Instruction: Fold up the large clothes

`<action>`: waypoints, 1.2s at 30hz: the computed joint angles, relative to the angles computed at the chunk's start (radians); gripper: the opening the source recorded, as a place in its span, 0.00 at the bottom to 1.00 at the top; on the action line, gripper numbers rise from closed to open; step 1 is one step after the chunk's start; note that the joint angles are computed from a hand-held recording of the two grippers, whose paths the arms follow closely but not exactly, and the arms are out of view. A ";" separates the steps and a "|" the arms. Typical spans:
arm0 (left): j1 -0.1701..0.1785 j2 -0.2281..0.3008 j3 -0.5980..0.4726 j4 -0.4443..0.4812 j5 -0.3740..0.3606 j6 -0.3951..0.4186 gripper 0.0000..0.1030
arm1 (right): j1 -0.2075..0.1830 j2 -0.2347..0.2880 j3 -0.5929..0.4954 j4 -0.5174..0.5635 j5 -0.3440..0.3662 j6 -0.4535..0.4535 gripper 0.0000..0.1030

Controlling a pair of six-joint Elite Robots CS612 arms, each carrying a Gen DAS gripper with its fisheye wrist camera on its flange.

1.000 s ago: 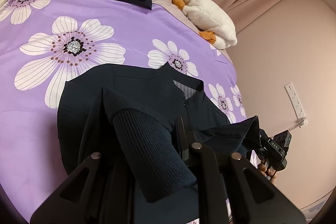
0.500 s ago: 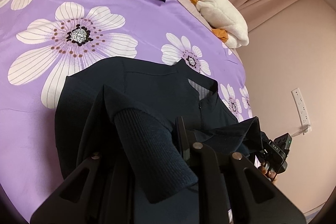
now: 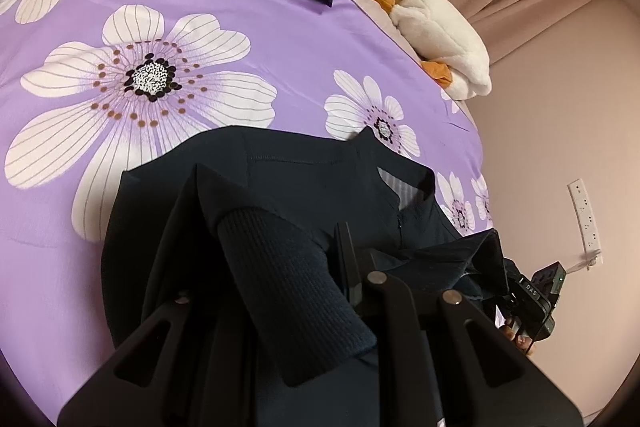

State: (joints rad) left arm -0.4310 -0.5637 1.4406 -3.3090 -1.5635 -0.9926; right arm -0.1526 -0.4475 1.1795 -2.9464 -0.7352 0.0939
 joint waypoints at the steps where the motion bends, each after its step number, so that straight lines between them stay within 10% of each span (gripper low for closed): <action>1: 0.002 0.003 -0.007 0.008 0.000 0.001 0.16 | 0.002 0.002 -0.005 0.004 -0.008 -0.004 0.17; 36: 0.053 0.100 -0.224 0.216 -0.041 0.015 0.16 | 0.025 0.105 -0.212 0.088 -0.078 0.081 0.17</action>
State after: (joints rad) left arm -0.3781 -0.4638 1.2165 -3.0929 -1.6043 -0.9779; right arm -0.1278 -0.3427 0.9673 -2.8581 -0.8129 0.1745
